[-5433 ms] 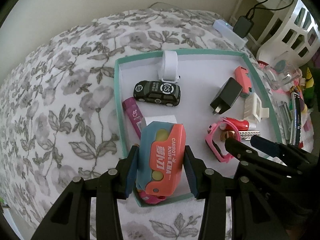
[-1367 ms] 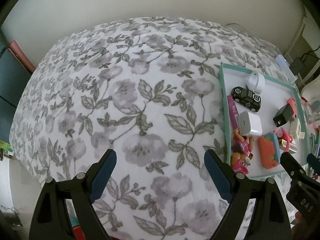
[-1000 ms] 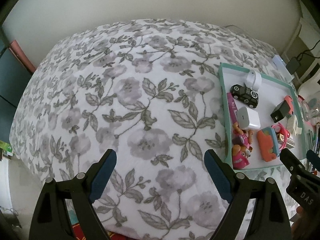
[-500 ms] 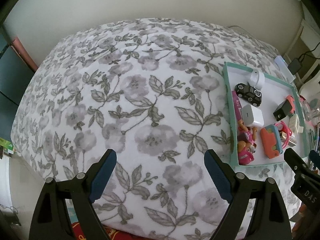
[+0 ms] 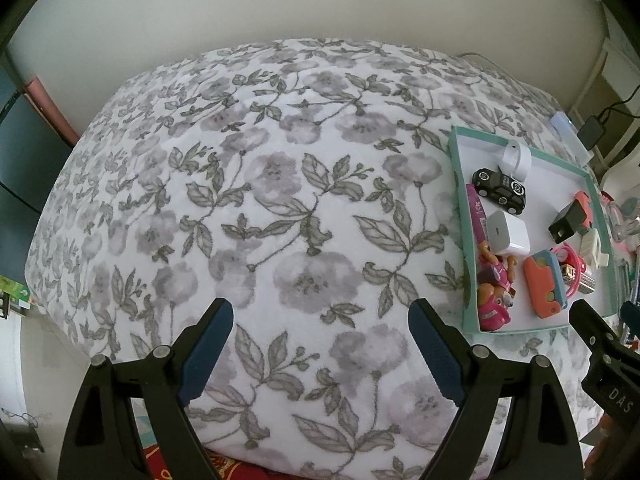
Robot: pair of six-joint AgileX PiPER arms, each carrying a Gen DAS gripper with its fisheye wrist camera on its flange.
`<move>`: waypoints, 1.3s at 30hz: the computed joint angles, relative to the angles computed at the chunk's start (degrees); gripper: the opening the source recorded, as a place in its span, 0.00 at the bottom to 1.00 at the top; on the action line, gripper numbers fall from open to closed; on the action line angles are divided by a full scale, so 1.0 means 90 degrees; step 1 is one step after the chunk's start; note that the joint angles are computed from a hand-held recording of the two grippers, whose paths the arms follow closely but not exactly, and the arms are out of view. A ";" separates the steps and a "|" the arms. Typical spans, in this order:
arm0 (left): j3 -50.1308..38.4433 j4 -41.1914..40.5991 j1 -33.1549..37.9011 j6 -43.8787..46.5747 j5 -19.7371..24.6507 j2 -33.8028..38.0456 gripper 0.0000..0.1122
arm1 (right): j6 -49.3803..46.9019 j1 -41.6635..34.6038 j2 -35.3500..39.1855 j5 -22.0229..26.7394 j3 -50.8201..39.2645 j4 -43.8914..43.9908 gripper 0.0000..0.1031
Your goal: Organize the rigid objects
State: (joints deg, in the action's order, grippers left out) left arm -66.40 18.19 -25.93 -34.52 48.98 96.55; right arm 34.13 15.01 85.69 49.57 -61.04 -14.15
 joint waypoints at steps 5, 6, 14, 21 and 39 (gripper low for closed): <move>-0.0011 0.0037 -0.0023 -0.0019 0.0012 0.0005 0.80 | -0.0024 0.0001 0.0027 -0.0018 0.0009 0.0016 1.00; -0.0016 0.0042 -0.0026 -0.0017 0.0013 0.0008 0.80 | -0.0010 0.0006 0.0027 -0.0020 0.0009 0.0008 1.00; -0.0031 0.0083 -0.0058 -0.0046 0.0011 0.0011 0.80 | -0.0027 0.0053 0.0111 0.0014 -0.0038 -0.0010 1.00; -0.0039 0.0096 -0.0058 -0.0033 0.0037 0.0007 0.80 | -0.0147 0.0016 0.0134 0.0005 -0.0047 0.0025 1.00; -0.0038 0.0143 -0.0073 -0.0047 0.0041 0.0036 0.80 | -0.0170 0.0012 0.0160 -0.0014 -0.0034 0.0036 1.00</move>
